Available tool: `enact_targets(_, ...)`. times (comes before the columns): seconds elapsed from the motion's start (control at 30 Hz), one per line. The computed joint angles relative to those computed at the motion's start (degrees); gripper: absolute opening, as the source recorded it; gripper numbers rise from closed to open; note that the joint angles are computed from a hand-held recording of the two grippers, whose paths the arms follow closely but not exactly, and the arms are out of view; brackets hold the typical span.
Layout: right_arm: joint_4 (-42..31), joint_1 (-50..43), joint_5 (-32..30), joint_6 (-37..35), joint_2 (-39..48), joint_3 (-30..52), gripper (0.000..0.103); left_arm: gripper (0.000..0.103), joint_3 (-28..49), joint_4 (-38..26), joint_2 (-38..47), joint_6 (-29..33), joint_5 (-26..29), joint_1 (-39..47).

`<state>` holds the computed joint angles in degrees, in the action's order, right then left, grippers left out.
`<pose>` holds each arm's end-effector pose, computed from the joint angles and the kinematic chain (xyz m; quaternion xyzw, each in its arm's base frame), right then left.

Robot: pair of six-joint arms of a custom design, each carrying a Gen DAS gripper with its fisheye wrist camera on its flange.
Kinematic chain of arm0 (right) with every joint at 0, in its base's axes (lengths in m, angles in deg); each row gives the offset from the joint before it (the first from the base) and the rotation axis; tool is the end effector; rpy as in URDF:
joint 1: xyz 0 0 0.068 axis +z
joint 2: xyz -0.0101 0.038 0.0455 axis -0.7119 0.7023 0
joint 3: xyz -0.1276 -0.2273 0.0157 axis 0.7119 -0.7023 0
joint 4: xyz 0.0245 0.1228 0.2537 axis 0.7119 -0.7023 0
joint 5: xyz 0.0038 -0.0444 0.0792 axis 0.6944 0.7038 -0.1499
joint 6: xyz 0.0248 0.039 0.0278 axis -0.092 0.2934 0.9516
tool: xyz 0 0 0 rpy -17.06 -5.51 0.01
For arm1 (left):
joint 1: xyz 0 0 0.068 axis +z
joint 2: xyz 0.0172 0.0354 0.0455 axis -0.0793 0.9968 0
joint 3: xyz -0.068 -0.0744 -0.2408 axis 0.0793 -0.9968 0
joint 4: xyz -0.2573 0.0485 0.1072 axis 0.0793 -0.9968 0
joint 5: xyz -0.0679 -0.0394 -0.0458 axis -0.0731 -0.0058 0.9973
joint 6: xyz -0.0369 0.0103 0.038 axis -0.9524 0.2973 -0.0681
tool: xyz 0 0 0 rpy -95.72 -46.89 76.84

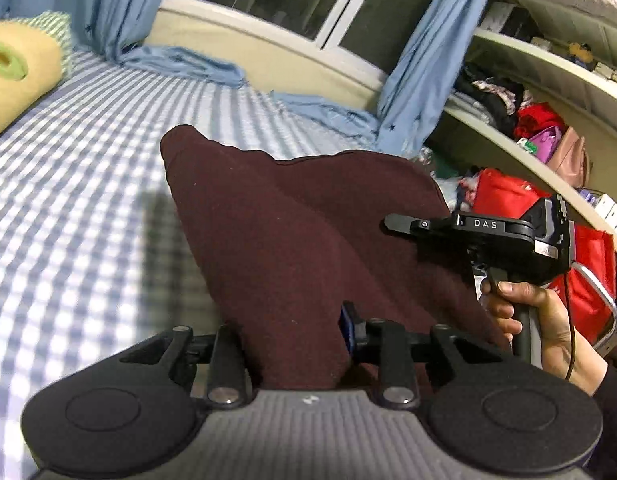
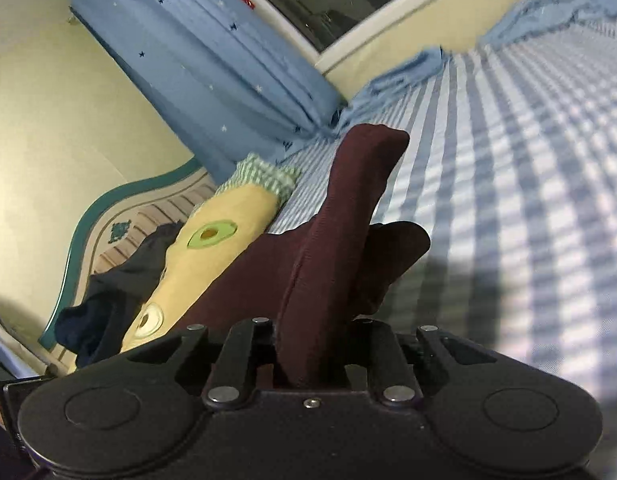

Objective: Fold small clothes

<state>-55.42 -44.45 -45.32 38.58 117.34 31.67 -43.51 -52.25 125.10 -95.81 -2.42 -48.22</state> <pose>0.4556 0.0387 0.1658 -0.2030 0.8171 0.4738 0.2581 0.1689 -0.1410 0.1934 -0.1520 0.8655 -0.1965 0.4350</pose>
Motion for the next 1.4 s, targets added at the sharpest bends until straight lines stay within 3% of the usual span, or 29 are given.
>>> enact_targets(0.1, 5.96, 1.58, 1.14, 3.99, -1.51, -7.59, 0.019, 0.032, -4.61, 0.09, -2.61, -2.64, -1.07, -2.1)
enact_targets(0.23, 11.49, 2.36, 2.63, 5.61, -1.6, -14.8, 0.019, 0.033, -9.27, 3.99, 0.48, -6.07, -2.59, -4.74)
enact_targets(0.3, 13.91, 2.34, 4.33, 6.5, -0.16, -16.15, 0.022, 0.043, -11.19, 6.38, 2.45, -8.16, -4.35, -6.38)
enact_targets(0.33, 14.22, 1.8, 4.36, 7.54, 1.24, -15.6, 0.033, 0.046, -12.98, 6.65, 1.44, -9.68, -4.97, -7.3)
enact_targets(0.37, 14.16, 1.68, 4.94, 8.93, 2.22, -15.09, 0.052, 0.061, -13.9, 6.73, 1.14, -11.08, -5.02, -7.83)
enact_targets(0.4, 13.81, 1.43, 6.82, 9.75, 2.47, -14.9, 0.061, 0.079, -14.37, 5.34, 0.7, -13.06, -5.61, -8.84)
enact_targets(0.43, 13.81, 0.93, 7.34, 9.78, 2.55, -15.04, 0.065, 0.084, -14.65, 3.34, 0.29, -15.32, -7.63, -10.94)
enact_targets(0.47, 12.42, 0.0, 5.35, 8.6, 2.96, -14.43, 0.075, 0.085, -14.54, 1.06, 0.08, -17.24, -10.24, -13.59)
enact_targets(0.53, 11.03, -2.01, 4.26, 7.31, 1.83, -14.76, 0.085, 0.086, -12.59, -8.26, -0.49, -22.76, -15.13, -20.05)
enact_targets(0.67, 15.76, -5.31, 11.18, 6.53, -3.72, -18.65, 0.087, 0.087, -3.67, -34.0, 3.67, -44.61, -23.73, -35.47)
enact_targets(0.73, 15.86, -6.3, 10.26, 5.8, -4.29, -17.49, 0.087, 0.087, 2.6, -46.77, 8.09, -54.4, -25.66, -40.65)
enact_targets(0.8, 12.87, -5.88, 9.47, 5.21, -2.48, -13.72, 0.087, 0.088, 7.19, -53.49, 10.11, -57.53, -27.5, -42.1)
enact_targets(0.87, 12.0, -4.22, 9.44, 5.89, -0.19, -10.71, 0.083, 0.089, 9.26, -53.47, 9.08, -54.85, -30.47, -41.08)
enact_targets(0.93, 15.88, -2.29, 11.08, 9.75, 1.13, -10.24, 0.078, 0.09, 9.59, -47.99, 8.16, -48.5, -32.31, -37.88)
enact_targets(1.0, 21.1, -0.09, 13.36, 14.69, 1.89, -10.85, 0.066, 0.09, 10.03, -41.7, 9.99, -41.66, -32.64, -33.67)
enact_targets(1.07, 19.51, 1.75, 13.77, 14.89, 3.45, -8.52, 0.033, 0.09, 10.86, -37.37, 12.84, -36.44, -31.06, -31.0)
enact_targets(1.13, 17.63, 3.57, 16.76, 12.47, 3.19, -6.97, 0.019, 0.09, 10.94, -32.64, 15.49, -32.59, -30.01, -30.17)
enact_targets(1.23, 15.87, 4.48, 16.41, 9.83, 2.83, -4.82, 0.013, 0.09, 8.58, -24.3, 17.24, -27.64, -27.05, -28.4)
enact_targets(1.33, 17.37, 3.86, 14.0, 13.46, 4.73, -1.81, 0.013, 0.09, 7.15, -20.53, 20.16, -27.24, -24.27, -27.79)
enact_targets(1.4, 13.24, 3.77, 14.93, 13.25, 9.04, 3.38, 0.012, 0.09, 6.63, -19.09, 21.11, -26.85, -23.91, -28.0)
